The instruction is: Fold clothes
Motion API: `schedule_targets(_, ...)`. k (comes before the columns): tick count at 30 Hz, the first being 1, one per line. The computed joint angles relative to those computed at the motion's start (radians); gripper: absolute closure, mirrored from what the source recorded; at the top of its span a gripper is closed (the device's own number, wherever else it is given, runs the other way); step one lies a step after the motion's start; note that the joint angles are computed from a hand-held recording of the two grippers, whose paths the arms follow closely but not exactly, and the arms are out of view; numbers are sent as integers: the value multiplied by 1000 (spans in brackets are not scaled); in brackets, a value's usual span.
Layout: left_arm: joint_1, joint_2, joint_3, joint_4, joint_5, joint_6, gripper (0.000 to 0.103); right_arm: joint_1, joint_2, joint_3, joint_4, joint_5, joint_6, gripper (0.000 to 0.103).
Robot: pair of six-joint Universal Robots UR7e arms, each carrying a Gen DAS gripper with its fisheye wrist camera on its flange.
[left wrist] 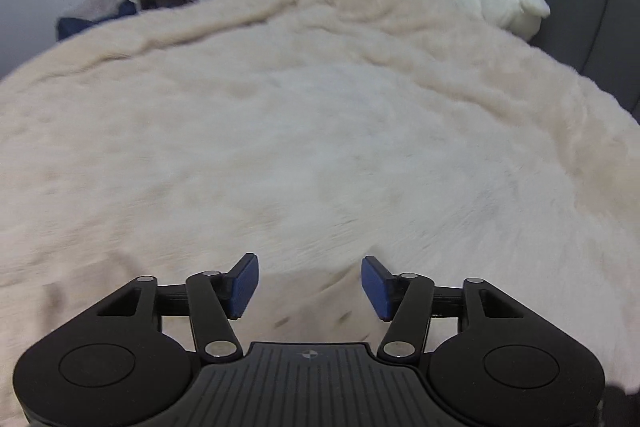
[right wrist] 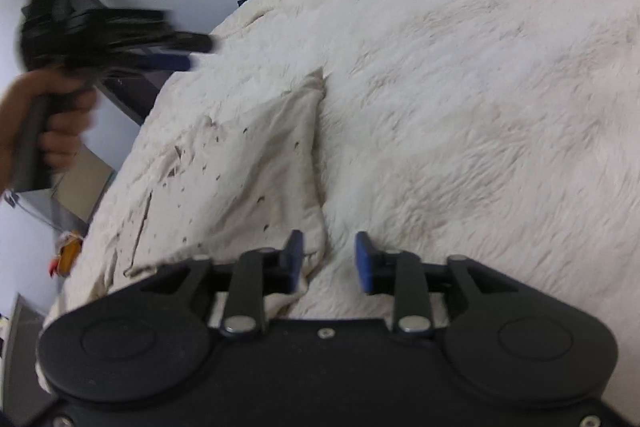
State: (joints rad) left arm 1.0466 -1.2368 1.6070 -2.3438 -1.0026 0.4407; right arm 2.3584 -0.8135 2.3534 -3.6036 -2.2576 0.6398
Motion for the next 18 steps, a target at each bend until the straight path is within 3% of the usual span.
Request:
schedule_targets(5,35,-184,-25,152,24,-25,46,66,-46,3,198,13,98,55)
schedule_targets(8,70,-301,-39,229,40,-12,42,118,-63,5,242,32,146,51)
schedule_targets(12,131,-413,-63,319,39,8,34,194,-71,2,326,7,278,48)
schedule_targets(14,199,-471,-82,361,15,13,33,261,-54,-8,402,-26,417,48)
schedule_targets(18,373,-493,-133,364,-84,25,32,350,19,-40,417,-53,531,47)
